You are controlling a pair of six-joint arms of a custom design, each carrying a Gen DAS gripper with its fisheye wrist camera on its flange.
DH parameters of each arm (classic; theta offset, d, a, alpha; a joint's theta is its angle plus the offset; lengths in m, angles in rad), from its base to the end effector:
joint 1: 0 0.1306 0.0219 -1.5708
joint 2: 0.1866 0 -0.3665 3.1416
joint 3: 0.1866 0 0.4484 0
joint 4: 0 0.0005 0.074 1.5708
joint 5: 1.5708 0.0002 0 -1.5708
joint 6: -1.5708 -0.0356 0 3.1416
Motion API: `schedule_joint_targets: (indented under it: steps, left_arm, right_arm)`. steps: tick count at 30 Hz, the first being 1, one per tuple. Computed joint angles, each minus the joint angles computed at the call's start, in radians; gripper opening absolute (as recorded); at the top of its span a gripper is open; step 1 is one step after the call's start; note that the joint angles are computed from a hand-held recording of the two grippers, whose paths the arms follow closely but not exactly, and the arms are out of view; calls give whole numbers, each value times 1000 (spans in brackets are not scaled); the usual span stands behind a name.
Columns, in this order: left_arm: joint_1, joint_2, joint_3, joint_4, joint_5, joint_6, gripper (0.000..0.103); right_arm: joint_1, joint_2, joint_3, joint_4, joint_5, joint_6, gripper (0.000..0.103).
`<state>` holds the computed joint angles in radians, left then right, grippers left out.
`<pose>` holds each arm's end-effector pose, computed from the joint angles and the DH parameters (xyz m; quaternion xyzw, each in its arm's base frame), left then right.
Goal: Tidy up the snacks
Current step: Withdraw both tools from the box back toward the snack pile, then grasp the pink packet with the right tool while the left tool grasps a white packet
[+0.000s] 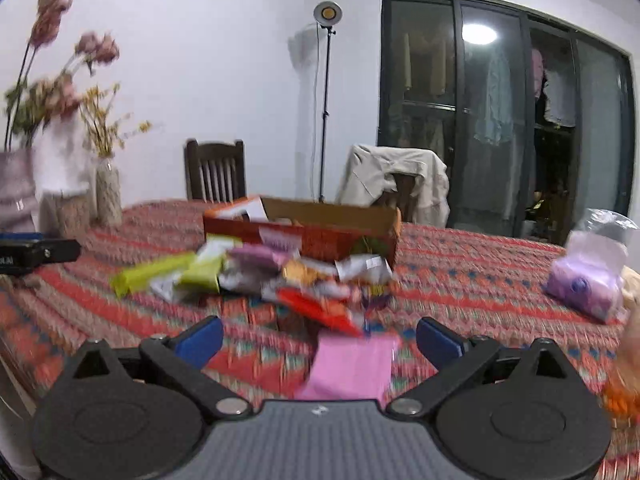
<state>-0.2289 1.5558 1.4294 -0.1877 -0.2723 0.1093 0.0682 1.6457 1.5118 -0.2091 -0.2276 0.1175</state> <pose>0.6178 -0.1346 0.4015 -0.0317 0.8049 0.0102 0.5925 0.6613 0.0527 0.3880 -0.1404 0.8026 0.0787 0.5744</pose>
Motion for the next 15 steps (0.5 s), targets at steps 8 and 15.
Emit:
schedule_joint_targets:
  steps: [8, 15]
  left_arm:
    - [-7, 5, -25, -8, -20, 8, 103]
    - [1, 20, -3, -42, -20, 36, 103]
  right_arm:
    - [17, -6, -54, 19, -16, 29, 103]
    - [23, 3, -45, 15, -9, 52, 103]
